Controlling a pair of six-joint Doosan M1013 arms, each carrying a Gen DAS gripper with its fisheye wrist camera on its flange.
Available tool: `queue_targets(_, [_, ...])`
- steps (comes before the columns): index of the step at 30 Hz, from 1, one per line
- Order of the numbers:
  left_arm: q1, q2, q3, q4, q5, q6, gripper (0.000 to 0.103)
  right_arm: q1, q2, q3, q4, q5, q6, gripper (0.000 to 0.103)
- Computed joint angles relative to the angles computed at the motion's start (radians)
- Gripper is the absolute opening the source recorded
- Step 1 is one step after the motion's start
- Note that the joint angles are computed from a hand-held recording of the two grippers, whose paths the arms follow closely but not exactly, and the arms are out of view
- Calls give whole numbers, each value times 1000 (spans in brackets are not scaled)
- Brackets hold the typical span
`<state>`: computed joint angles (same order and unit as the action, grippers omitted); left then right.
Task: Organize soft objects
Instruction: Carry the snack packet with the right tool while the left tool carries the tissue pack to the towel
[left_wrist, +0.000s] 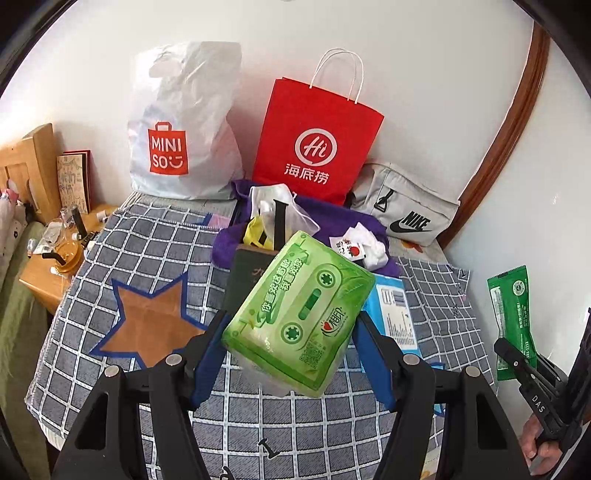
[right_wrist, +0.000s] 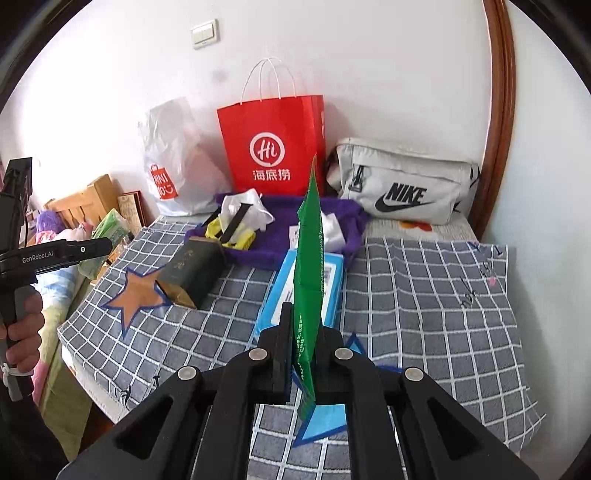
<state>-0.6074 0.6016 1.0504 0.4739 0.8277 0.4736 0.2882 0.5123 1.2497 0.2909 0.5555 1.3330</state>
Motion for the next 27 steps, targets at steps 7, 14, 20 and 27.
queue_targets(7, [14,19,-46,-8,16,19,65,-1,32,-67,-2,6,-13,7])
queue_targets(14, [34,50,-116,-35,29,64,65,-3,72,-148,30,28,-36,7])
queue_targets(20, [47,79,-170,-42,47,85,65,4,108,-216,18,26,-37,7])
queue_targets(27, [71,120,-233,-91,74,121,65,9,152,-286,27,45,-54,7])
